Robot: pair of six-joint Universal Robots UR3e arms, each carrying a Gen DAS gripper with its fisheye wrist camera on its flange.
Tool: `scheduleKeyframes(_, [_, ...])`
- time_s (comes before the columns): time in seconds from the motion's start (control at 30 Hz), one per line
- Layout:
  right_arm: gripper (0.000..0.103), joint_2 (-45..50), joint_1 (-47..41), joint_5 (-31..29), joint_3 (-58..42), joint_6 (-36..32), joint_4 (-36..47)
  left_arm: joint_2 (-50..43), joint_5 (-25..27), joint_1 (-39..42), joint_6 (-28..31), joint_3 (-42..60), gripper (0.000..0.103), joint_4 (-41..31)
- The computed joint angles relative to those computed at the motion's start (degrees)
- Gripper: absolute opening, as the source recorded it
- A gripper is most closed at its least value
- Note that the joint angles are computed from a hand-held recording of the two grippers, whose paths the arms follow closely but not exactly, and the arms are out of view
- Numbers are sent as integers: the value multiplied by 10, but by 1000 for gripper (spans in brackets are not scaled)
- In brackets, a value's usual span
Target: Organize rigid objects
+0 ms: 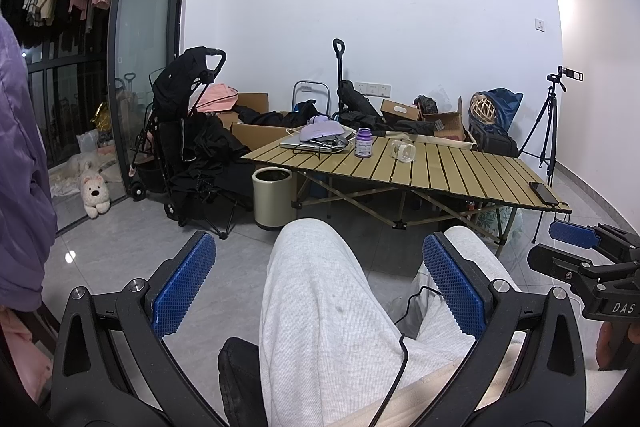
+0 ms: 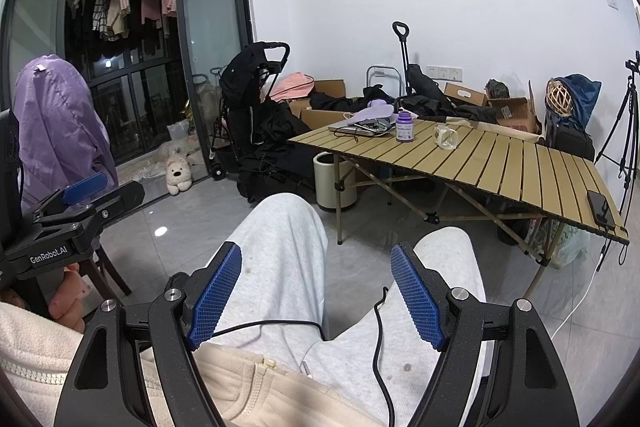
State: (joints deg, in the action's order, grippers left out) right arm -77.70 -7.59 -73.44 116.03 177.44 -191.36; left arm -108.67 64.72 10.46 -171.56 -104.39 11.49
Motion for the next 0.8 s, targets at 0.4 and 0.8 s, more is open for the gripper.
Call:
scheduleKeyframes(0.4, [82, -1, -1, 1, 3, 0, -2, 10, -1, 1, 1, -10, 103, -2])
scheduleKeyframes(0.8, [82, 0, -2, 2, 2, -1, 0, 7, -1, 1, 1, -11, 103, 1])
